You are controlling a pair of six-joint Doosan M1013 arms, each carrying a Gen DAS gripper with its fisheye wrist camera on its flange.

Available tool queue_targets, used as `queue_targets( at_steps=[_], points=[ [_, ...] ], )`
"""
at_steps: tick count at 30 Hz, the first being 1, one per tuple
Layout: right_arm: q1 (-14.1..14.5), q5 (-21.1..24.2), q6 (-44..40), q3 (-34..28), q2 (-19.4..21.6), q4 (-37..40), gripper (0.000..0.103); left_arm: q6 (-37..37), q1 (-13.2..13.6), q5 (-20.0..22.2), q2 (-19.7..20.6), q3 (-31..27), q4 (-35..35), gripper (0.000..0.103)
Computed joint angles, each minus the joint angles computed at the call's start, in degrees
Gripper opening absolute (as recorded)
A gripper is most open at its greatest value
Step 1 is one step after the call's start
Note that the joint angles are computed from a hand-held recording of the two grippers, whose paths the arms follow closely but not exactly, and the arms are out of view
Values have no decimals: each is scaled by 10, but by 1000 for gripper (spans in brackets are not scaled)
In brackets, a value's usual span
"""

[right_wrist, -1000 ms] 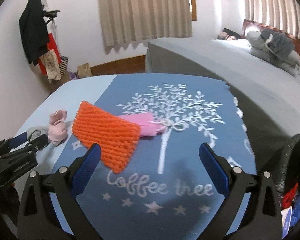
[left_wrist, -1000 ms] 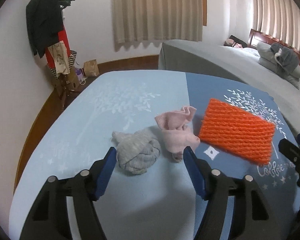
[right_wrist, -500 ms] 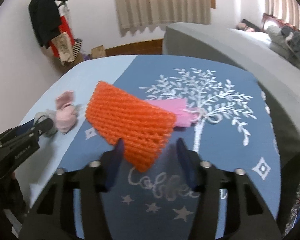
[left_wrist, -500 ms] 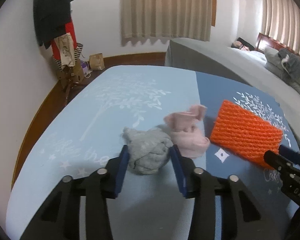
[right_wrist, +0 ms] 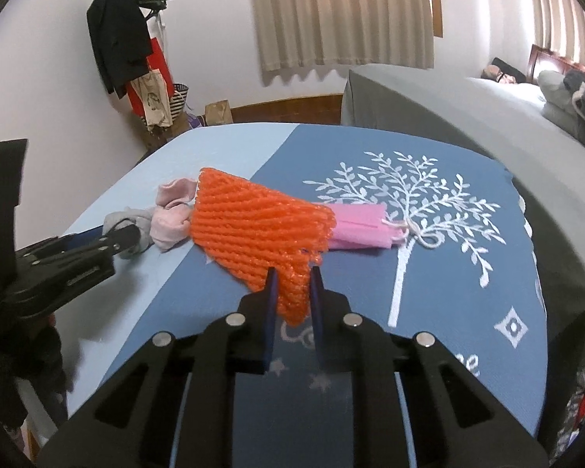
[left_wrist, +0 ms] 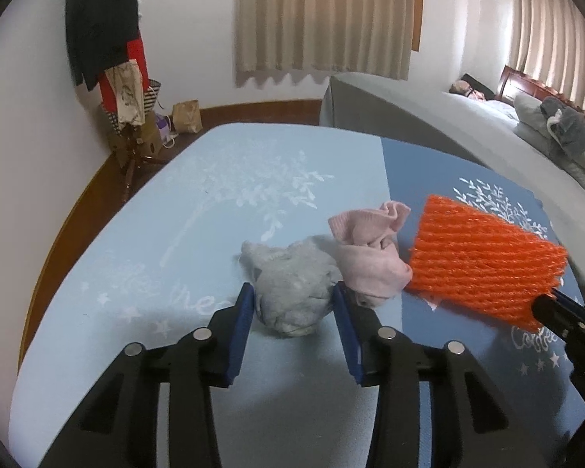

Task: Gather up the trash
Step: 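Grasp the grey cloth ball with the left gripper while the right gripper grasps the orange foam net, then carry the grey cloth ball and orange net over the trash bin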

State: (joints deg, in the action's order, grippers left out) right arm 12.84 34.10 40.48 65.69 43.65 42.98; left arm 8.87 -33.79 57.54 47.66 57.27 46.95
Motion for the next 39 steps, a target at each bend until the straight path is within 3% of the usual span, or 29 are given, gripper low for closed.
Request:
queue_targets(
  at_steps=[6, 13, 21, 39],
  points=[
    [-3, -11, 1, 9, -5, 7, 15, 12, -3, 5, 3, -6, 7, 36],
    [-11, -26, 8, 30, -15, 12, 15, -56, -18, -14, -24, 41, 62, 35],
    [-10, -38, 3, 35, -18, 8, 15, -85, -34, -21, -36, 66, 98, 35],
    [-18, -43, -16, 50, -29, 37, 15, -63, -45, -45, -30, 46, 107, 35]
  ],
)
